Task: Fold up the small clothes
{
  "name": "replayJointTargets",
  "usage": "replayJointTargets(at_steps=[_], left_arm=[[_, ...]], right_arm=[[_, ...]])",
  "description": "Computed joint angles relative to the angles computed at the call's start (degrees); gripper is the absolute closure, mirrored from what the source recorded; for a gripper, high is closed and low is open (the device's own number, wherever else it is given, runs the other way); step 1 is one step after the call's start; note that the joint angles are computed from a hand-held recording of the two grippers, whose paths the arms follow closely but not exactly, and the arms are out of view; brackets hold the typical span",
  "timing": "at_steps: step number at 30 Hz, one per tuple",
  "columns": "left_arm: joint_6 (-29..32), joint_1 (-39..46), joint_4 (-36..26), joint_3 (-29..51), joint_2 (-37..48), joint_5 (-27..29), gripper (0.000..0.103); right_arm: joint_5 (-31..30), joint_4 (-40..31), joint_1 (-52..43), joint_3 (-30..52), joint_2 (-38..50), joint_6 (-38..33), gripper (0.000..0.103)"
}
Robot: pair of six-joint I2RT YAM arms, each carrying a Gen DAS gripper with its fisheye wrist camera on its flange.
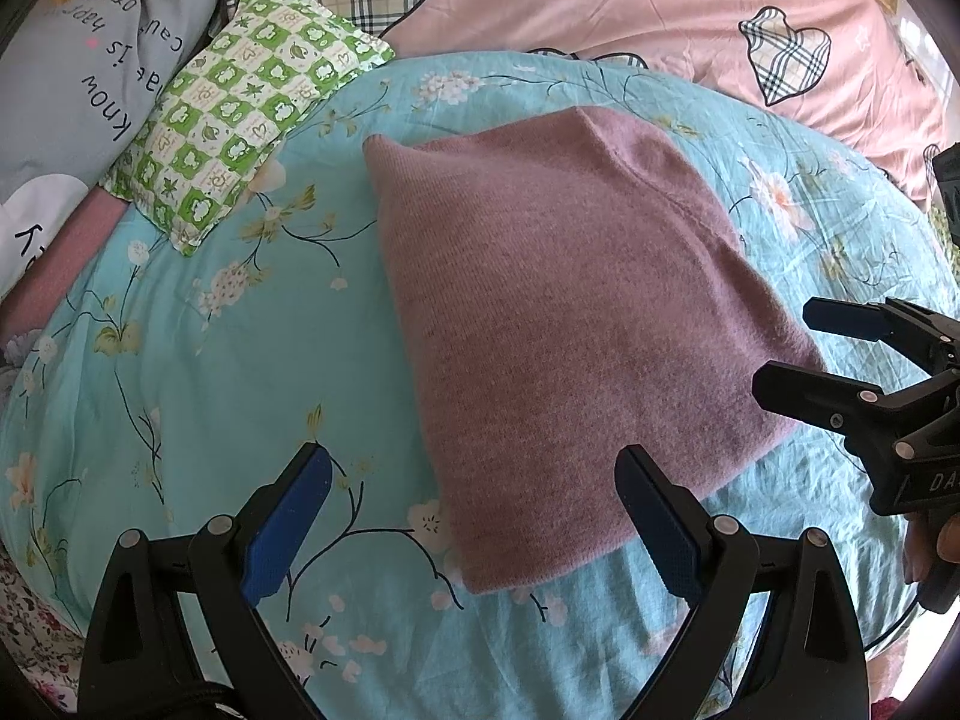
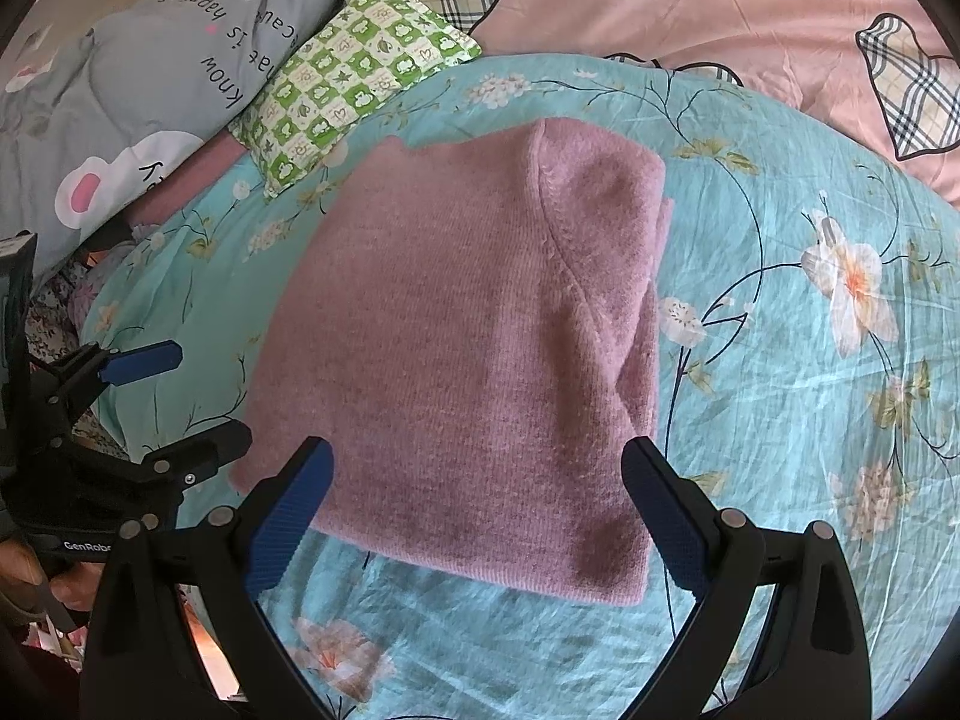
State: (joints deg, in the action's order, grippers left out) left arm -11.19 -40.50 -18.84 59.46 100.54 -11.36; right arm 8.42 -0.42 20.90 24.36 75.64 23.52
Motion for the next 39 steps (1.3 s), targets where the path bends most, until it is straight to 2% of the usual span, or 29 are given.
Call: replayJointTargets(at_steps=[39], left_arm=[[-0.85,-0.68,-0.66,0.53,-0.12,0.19,0.007]], right_arm=[[0.09,-0.22,0.27,-0.24,-0.64,1.27,0.006]])
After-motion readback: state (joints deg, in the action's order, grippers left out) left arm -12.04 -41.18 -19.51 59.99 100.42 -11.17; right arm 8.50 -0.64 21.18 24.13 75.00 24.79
